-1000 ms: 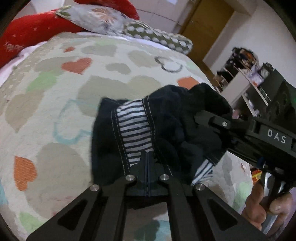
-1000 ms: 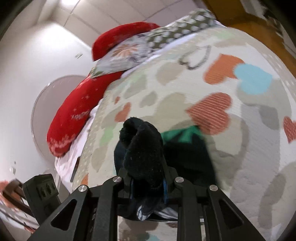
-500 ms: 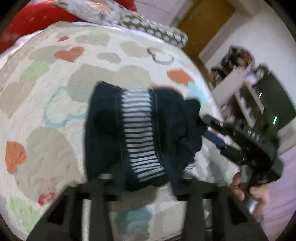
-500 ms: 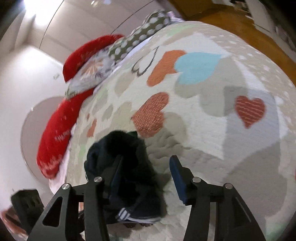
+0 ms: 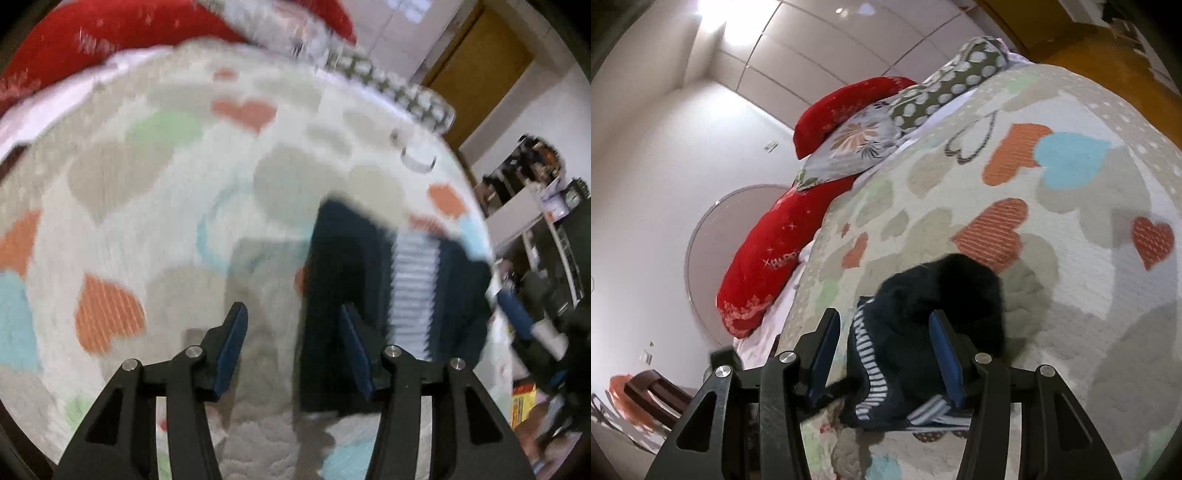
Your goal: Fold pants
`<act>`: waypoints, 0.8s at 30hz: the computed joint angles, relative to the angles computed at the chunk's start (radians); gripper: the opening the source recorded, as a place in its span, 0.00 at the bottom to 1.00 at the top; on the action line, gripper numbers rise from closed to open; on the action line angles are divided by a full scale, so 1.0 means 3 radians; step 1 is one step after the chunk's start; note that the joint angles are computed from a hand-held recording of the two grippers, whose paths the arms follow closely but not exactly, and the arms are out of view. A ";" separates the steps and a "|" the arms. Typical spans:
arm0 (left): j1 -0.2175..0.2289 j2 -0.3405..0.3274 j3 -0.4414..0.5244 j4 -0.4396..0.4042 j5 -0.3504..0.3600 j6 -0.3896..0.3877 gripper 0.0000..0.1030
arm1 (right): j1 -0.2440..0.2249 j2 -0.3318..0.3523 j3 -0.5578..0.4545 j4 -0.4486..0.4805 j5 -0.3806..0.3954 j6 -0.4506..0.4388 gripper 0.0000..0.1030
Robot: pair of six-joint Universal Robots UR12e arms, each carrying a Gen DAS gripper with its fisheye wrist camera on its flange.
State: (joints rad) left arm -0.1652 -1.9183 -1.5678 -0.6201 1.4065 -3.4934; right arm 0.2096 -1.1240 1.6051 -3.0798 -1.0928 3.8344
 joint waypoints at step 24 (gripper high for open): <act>-0.0072 -0.0192 0.0255 0.0093 0.0161 0.0219 0.56 | 0.0176 -0.0114 0.0099 0.0667 -0.0736 -0.1034 0.45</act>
